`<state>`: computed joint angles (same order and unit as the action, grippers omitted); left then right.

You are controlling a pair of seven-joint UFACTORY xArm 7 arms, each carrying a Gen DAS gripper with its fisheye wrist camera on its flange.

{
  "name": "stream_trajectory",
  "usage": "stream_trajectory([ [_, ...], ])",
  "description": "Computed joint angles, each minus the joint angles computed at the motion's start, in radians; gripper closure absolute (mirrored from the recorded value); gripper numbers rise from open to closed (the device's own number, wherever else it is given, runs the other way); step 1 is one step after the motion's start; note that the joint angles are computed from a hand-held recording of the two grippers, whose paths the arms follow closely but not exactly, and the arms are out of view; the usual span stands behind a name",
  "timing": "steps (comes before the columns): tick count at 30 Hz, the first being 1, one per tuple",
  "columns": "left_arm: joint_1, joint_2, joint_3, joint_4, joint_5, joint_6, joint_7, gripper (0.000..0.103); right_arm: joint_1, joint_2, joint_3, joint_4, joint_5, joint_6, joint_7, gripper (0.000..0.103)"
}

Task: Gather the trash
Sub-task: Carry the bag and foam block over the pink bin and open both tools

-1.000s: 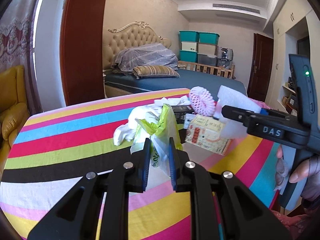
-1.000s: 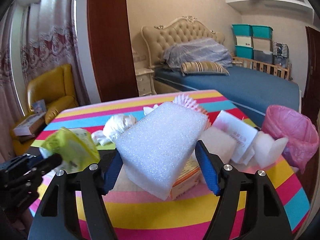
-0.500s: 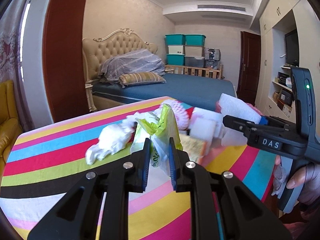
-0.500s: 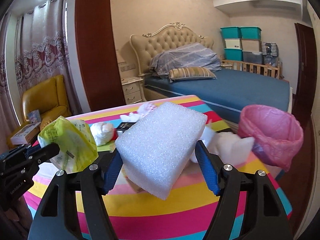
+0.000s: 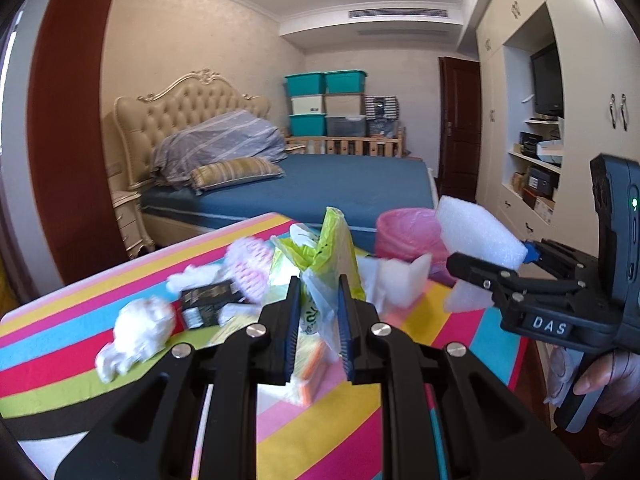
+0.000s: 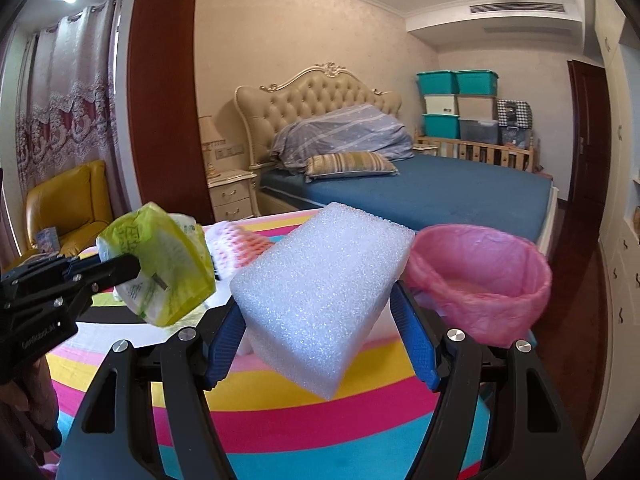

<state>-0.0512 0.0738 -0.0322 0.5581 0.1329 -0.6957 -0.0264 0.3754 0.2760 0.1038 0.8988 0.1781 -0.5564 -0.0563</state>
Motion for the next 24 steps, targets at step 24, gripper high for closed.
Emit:
stream_trajectory([
  [24, 0.081, 0.587, -0.345, 0.961, 0.284, 0.517, -0.180, 0.085, -0.450, 0.256, 0.082, 0.369, -0.440, 0.153, 0.218, 0.035],
])
